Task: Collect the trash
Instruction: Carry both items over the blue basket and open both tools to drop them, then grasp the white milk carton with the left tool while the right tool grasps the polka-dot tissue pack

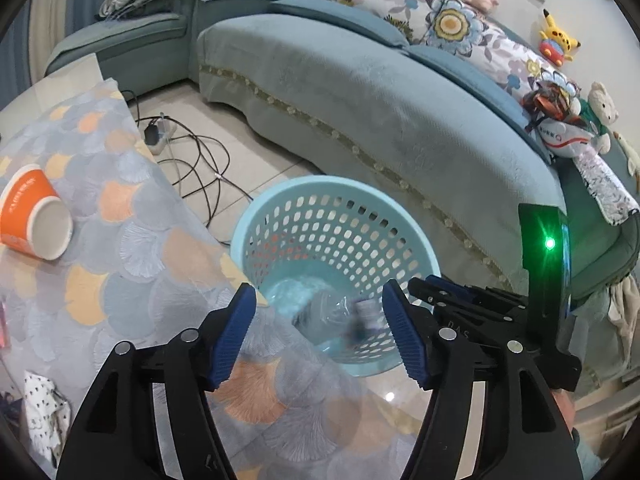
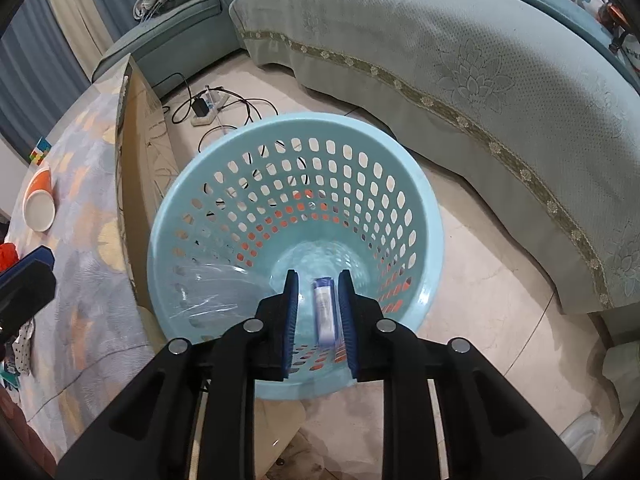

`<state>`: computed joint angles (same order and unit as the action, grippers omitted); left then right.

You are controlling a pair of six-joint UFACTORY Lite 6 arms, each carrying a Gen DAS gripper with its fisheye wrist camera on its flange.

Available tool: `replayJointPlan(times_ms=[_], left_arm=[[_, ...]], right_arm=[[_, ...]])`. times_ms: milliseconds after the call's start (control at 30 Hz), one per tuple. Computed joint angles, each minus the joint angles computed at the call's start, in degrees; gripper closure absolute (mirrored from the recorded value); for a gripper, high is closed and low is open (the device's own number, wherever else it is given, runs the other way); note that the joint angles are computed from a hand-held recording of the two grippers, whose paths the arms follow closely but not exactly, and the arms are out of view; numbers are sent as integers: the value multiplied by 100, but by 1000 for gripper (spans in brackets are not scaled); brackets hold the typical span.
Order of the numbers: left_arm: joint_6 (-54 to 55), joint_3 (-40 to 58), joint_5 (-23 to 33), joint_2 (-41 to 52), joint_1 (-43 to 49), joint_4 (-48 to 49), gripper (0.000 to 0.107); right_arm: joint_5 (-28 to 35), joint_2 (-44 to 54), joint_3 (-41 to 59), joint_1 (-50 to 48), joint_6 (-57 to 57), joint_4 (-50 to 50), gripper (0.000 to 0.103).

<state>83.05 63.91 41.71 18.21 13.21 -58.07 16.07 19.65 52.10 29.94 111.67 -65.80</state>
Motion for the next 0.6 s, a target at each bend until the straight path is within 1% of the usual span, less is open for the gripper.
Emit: replayJointPlan(times_ms=[133, 233, 300, 333, 367, 400, 467, 600], left_arm=[[37, -103, 145, -248, 201, -36, 43], [89, -237, 340, -563, 465, -71, 43], [144, -337, 477, -799, 690, -89, 43], [202, -407, 590, -952, 861, -109, 43], [240, -476, 711, -1111, 1050, -117, 43], [279, -508, 838, -1231, 1259, -124, 43], [390, -569, 1101, -1483, 1735, -176, 38], [573, -448, 1540, -1776, 2760, -249, 33]], right_arm=[[68, -209, -85, 115, -67, 141, 84], [220, -377, -49, 299, -308, 430, 82], [366, -560, 1, 487, -390, 522, 75], [429, -628, 26, 571, -368, 513, 65], [545, -754, 53, 738, -231, 402, 52], [631, -833, 84, 861, -143, 316, 49], [866, -898, 304, 1182, -201, 327, 48], [1141, -813, 890, 1783, -219, 155, 48]])
